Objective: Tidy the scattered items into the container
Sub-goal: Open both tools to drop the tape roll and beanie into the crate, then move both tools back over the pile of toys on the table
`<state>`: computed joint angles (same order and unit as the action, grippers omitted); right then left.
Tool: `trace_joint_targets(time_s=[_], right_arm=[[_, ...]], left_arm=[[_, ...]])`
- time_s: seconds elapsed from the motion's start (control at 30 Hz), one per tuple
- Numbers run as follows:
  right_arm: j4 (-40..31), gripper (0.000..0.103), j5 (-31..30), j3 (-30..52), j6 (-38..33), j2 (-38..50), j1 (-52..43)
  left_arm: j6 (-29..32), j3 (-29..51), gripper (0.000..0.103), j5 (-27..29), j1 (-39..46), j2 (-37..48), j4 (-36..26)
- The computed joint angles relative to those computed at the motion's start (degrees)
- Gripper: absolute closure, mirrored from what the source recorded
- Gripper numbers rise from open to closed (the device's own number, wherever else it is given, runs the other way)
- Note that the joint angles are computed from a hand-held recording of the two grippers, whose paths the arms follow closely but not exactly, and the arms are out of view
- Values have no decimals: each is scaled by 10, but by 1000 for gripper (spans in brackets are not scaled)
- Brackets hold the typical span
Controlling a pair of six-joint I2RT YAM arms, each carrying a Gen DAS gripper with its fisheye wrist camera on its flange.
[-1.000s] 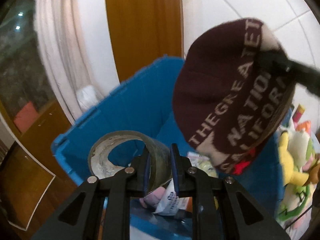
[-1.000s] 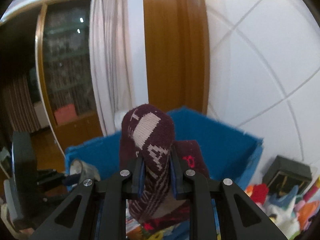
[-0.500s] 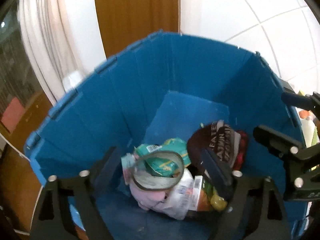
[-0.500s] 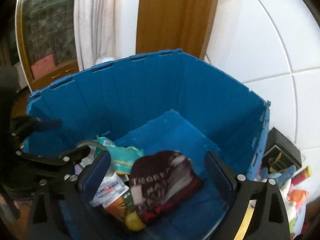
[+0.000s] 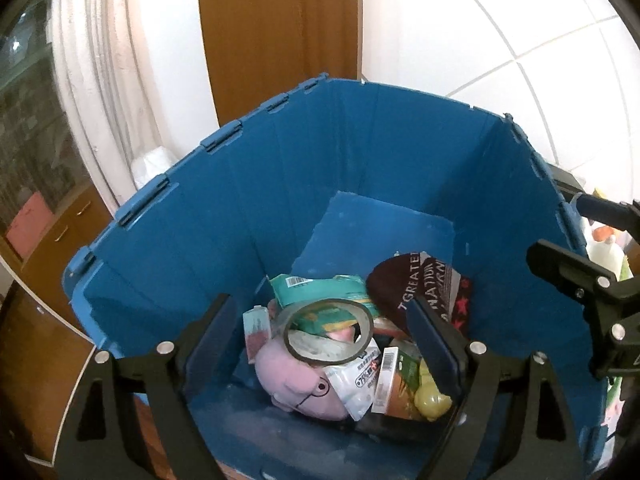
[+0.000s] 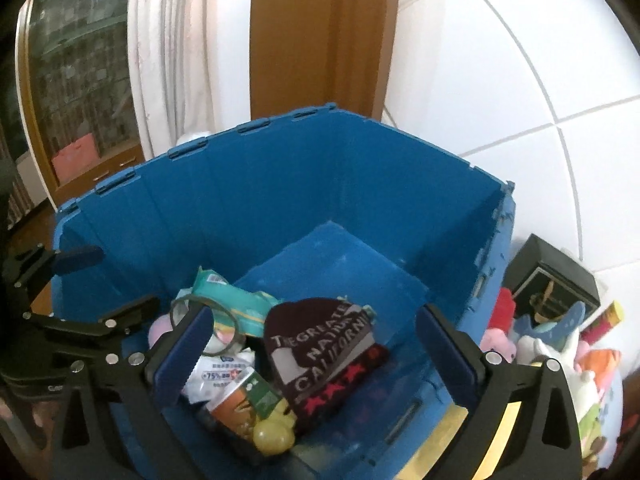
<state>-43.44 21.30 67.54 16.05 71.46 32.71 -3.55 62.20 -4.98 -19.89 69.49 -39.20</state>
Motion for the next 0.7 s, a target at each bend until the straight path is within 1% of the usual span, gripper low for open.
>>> trace_joint_targets(time_s=[0.17, 0.4, 0.53, 0.7], right_arm=[[-13, 0, 13, -17, 19, -37, 12], [-43, 0, 74, -48, 70, -103, 63], [-79, 0, 118, -67, 108, -133, 91], [-140, 0, 177, -90, 167, -181, 116]], left_arm=[[-14, -21, 16, -19, -15, -36, -4], [-41, -58, 16, -54, -46, -91, -5], [-59, -73, 16, -79, -75, -114, -3], [-88, -72, 16, -118, -144, -127, -14]])
